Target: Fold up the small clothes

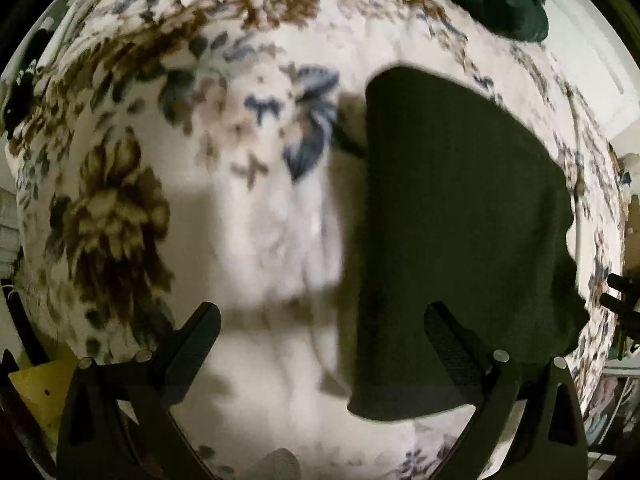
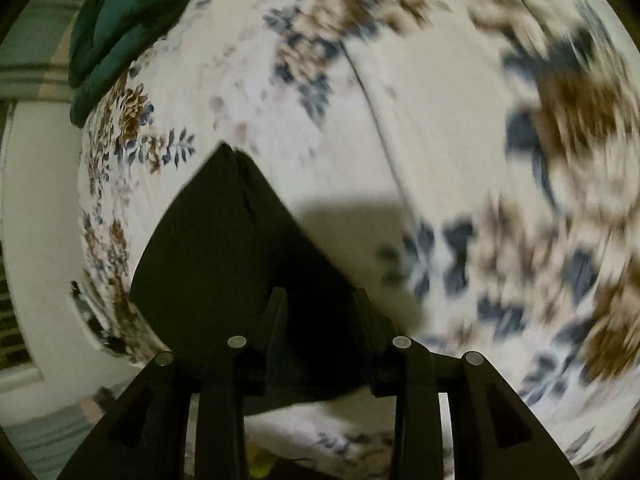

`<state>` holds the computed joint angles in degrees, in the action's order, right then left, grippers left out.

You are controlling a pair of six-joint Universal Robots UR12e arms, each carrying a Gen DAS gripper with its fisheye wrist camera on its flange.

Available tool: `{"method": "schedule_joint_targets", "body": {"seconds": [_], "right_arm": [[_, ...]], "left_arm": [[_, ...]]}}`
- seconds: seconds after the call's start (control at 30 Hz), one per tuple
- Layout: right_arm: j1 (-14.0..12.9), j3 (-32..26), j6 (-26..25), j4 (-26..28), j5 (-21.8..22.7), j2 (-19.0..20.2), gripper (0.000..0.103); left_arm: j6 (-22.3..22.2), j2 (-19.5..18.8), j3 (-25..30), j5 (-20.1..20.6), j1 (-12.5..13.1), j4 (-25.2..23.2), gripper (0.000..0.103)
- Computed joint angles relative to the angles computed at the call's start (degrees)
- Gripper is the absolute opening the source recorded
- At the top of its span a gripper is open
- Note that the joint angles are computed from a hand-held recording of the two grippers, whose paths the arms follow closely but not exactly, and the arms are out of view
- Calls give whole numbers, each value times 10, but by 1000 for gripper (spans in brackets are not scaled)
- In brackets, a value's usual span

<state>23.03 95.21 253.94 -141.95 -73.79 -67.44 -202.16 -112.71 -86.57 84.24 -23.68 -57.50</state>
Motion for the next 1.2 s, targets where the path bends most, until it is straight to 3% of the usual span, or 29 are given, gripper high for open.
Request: {"method": "schedule_joint_targets", "body": {"seconds": [0.13, 0.2, 0.33, 0.47, 0.53, 0.7, 0.77, 0.83, 0.87, 0.9, 1.0, 1.07, 1.2], "right_arm": [[20, -7, 9, 21, -16, 18, 34], [33, -18, 7, 43, -56, 21, 5], [53, -27, 4, 59, -120, 7, 4], [54, -19, 25, 80, -126, -11, 3], [48, -11, 32, 88, -110, -10, 3], [21, 29, 39, 46, -29, -5, 6], [13, 47, 46, 13, -28, -15, 17], [5, 63, 38, -35, -30, -22, 37], [-1, 67, 22, -59, -23, -22, 50], [-8, 69, -1, -84, -10, -19, 55], [-32, 53, -88, -122, 63, 13, 56], [-46, 34, -141, -118, 120, 42, 56], [-58, 6, -194, -124, 209, 92, 56]], "left_arm": [[1, -1, 3, -5, -8, -19, 103], [4, -2, 5, -4, -13, -22, 103], [12, -3, 9, 2, -18, -19, 103], [14, -2, 7, 2, -19, -16, 103], [14, -3, 7, 2, -18, -17, 103], [13, -8, 6, 0, -16, -13, 103], [13, -7, 2, -5, -12, -5, 103], [13, -6, -6, -20, -7, 10, 103], [14, -7, -9, -33, -2, 22, 103], [14, -7, -13, -43, 2, 32, 103], [16, -14, -25, -95, 16, 75, 102], [14, -26, -28, -142, 25, 95, 99], [-7, -45, -29, -193, 32, 133, 99]]}}
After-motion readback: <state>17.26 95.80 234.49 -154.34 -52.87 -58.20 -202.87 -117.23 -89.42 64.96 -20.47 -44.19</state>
